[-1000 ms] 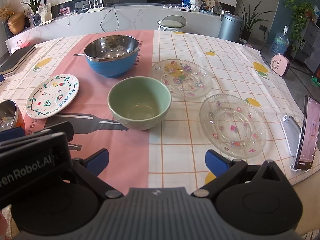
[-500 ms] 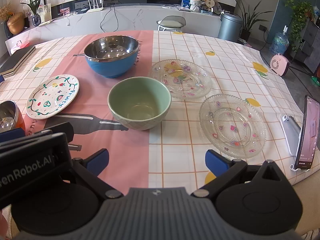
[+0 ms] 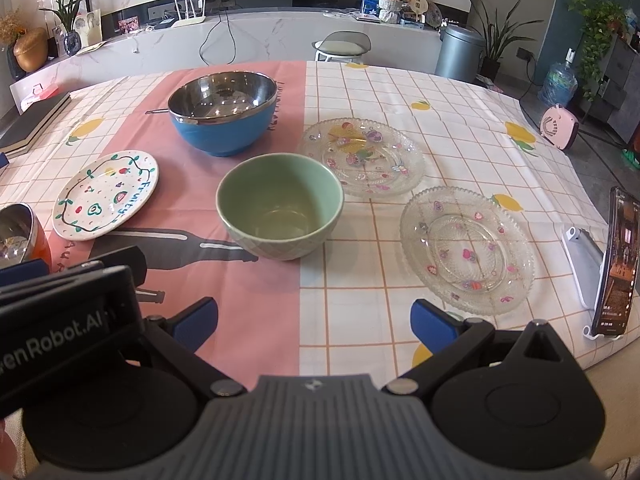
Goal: Organize plates and bowls
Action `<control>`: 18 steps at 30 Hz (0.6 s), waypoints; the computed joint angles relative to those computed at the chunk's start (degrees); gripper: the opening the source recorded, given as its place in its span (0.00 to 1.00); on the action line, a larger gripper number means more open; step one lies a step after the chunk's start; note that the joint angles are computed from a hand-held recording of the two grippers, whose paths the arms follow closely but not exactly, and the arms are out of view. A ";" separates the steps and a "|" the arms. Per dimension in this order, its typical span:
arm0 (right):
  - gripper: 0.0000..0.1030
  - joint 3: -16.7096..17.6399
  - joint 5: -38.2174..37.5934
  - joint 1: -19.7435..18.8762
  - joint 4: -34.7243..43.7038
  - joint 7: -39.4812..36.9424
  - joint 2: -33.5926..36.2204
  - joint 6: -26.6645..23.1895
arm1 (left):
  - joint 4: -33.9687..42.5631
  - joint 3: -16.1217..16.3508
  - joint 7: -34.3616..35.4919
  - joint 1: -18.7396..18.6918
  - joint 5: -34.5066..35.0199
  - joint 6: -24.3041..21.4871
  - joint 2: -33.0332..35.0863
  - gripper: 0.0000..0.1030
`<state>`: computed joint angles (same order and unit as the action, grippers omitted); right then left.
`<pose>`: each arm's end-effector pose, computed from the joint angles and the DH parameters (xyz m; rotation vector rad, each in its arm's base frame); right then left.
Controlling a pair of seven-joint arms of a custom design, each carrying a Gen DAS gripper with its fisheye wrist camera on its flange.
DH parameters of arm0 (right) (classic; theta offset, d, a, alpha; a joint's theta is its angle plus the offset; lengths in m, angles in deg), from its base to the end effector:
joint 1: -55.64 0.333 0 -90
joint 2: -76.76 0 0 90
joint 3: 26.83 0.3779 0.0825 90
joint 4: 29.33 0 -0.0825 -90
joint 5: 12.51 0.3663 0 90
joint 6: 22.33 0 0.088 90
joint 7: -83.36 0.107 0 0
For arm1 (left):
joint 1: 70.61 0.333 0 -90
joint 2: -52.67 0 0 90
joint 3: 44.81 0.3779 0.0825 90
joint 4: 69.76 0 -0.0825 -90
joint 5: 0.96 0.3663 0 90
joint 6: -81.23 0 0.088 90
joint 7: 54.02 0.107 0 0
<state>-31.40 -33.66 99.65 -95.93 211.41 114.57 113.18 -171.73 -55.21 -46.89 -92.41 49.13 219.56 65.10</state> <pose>0.6081 0.5240 0.5256 -2.0445 1.5912 -0.5675 0.5611 -0.3352 0.5497 -2.0391 1.4277 -0.6971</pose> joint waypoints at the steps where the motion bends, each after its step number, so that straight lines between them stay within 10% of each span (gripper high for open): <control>1: 0.97 -0.03 0.00 0.02 -0.01 0.04 0.01 -0.02 | 0.12 -0.02 0.11 0.02 -0.14 -0.01 0.12 0.89; 18: 0.97 -0.09 -0.08 0.13 0.36 0.01 0.20 -0.30 | 0.43 0.08 0.15 -0.23 -0.21 -0.34 0.32 0.89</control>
<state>-31.49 -33.74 99.78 -95.57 211.41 114.77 112.88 -171.31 -55.13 -46.74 -92.63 48.92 219.22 65.42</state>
